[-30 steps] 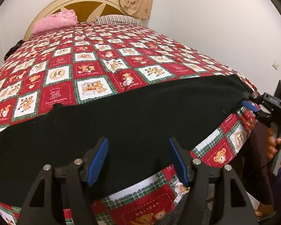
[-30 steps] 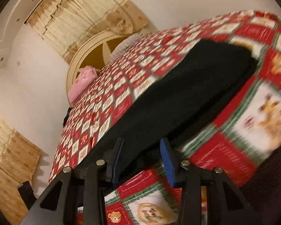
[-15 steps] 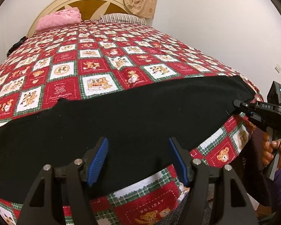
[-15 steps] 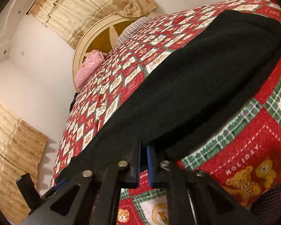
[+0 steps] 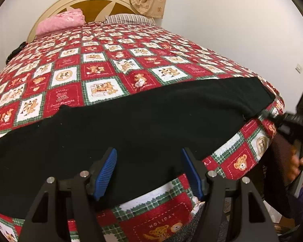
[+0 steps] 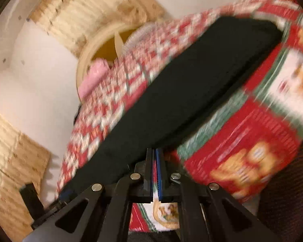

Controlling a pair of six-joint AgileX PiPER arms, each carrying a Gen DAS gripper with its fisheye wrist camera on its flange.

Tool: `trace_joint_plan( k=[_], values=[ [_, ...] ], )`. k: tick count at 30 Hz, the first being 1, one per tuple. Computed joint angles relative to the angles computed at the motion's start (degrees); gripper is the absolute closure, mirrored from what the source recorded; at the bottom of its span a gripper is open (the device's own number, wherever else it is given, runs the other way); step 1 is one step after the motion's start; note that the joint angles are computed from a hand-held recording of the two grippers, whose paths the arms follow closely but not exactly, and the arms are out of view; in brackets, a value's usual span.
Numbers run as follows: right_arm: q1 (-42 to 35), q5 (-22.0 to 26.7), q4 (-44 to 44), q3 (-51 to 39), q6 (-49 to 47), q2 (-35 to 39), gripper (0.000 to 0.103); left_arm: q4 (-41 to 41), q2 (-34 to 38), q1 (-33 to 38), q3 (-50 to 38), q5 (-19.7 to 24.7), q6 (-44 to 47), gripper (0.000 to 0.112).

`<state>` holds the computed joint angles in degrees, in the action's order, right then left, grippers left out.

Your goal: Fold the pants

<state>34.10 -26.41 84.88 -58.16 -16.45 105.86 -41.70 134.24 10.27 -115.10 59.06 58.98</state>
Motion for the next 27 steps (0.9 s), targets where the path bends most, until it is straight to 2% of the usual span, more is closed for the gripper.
trace_joint_plan(
  k=[2, 4, 8, 9, 10, 12, 14, 18, 22, 25, 27],
  values=[
    [1.1, -5.0, 4.8, 0.6, -6.2, -2.6, 0.100, 0.7, 0.8, 0.0, -1.3, 0.6, -1.4, 0.044],
    [0.5, -6.4, 10.1, 0.6, -12.0, -4.1, 0.100, 1.7, 1.5, -0.3, -2.4, 1.1, -3.1, 0.044],
    [-1.8, -11.5, 12.6, 5.3, -11.2, -7.8, 0.098, 1.7, 0.8, -0.4, -1.1, 0.7, -2.0, 0.044],
    [-2.9, -11.7, 12.5, 6.6, -10.7, -8.9, 0.089, 1.8, 0.6, -0.5, -0.7, 0.4, -1.7, 0.044],
    [-3.7, -11.5, 11.4, 7.8, -9.0, -9.5, 0.068, 1.8, 0.4, -0.5, -0.5, 0.2, -1.5, 0.044],
    [-5.8, -11.4, 7.4, 11.8, -2.3, -11.5, 0.043, 1.7, 0.5, -0.5, -0.6, 0.3, -1.8, 0.044],
    [-6.2, -13.7, 6.1, 14.3, 0.4, -12.7, 0.043, 1.7, 0.6, -0.6, -0.7, 0.3, -2.1, 0.044],
    [-8.0, -14.6, 5.7, 15.5, -0.8, -13.4, 0.043, 2.2, 0.4, -1.2, -0.6, -0.5, -2.8, 0.044],
    [-9.5, -14.8, 6.5, 14.5, -6.2, -13.1, 0.043, 1.2, -0.2, -1.7, 0.0, -1.0, -2.4, 0.044],
    [-10.9, -14.2, 4.2, 13.4, -5.0, -11.3, 0.043, -0.2, -0.5, -1.9, 0.4, -0.9, -1.9, 0.044],
    [-11.9, -13.8, 5.7, 11.6, -7.6, -10.3, 0.043, -0.3, -0.3, -2.4, 0.0, -0.9, -2.7, 0.044]
  ],
)
